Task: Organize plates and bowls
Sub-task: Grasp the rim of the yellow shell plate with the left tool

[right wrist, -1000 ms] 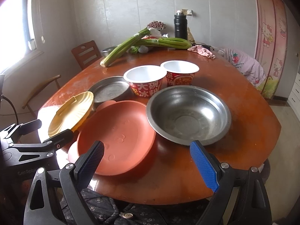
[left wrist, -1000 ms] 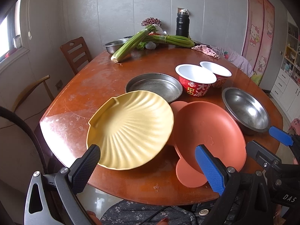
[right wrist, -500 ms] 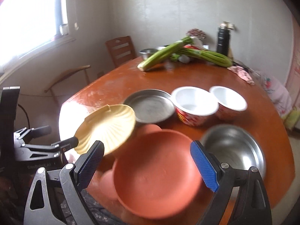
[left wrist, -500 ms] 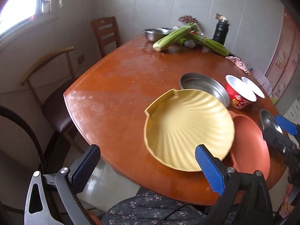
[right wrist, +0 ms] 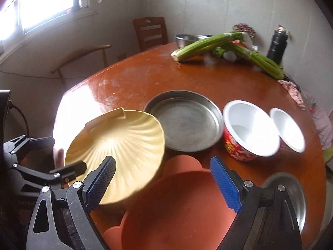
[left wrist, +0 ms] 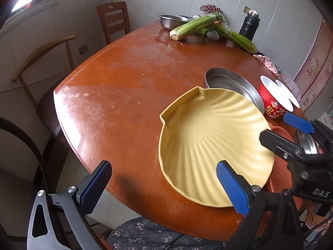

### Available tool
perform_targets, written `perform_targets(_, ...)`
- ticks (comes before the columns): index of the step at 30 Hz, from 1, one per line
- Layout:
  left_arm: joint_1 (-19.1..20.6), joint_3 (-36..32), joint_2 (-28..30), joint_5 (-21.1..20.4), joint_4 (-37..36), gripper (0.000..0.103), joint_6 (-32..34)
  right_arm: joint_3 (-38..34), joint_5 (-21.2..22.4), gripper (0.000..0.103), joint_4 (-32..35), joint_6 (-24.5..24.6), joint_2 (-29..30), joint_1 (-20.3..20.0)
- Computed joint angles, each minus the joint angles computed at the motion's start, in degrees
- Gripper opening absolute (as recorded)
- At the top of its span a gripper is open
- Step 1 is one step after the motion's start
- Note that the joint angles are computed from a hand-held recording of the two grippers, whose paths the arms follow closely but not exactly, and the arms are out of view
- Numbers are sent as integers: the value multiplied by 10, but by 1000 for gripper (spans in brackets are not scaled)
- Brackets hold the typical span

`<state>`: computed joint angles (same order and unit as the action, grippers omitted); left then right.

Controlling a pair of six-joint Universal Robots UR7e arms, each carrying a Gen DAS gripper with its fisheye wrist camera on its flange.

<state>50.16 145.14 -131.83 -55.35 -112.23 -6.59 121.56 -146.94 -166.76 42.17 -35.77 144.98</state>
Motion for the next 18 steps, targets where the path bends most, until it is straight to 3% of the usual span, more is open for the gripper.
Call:
perform_targets(2,6,0,7,-6,-11,99,4,-4,0,84,-8,-24,6,-8)
perform_targets(6,12,1,19,-11,-27,85,6,-7,24,63,-29,-54,14,-28)
perform_targets(8,15,-1,25,-16,-35,81,10,-9,29,60,-35,-68,18,-34)
perform_targets(11,19,-1,31,-22,-50,64,13,-12,29,52,-48,-87,25,-35)
perform_targets(13,29,-5,39,-36,-63,43,18,-12,39,45,-67,-99,27,-37)
perform_targets(14,39,-8,45,-52,-71,38,24,-12,45,43,-74,-106,28,-38)
perform_targets(18,45,-8,48,-62,-81,35,27,-13,51,39,-71,-100,30,-37)
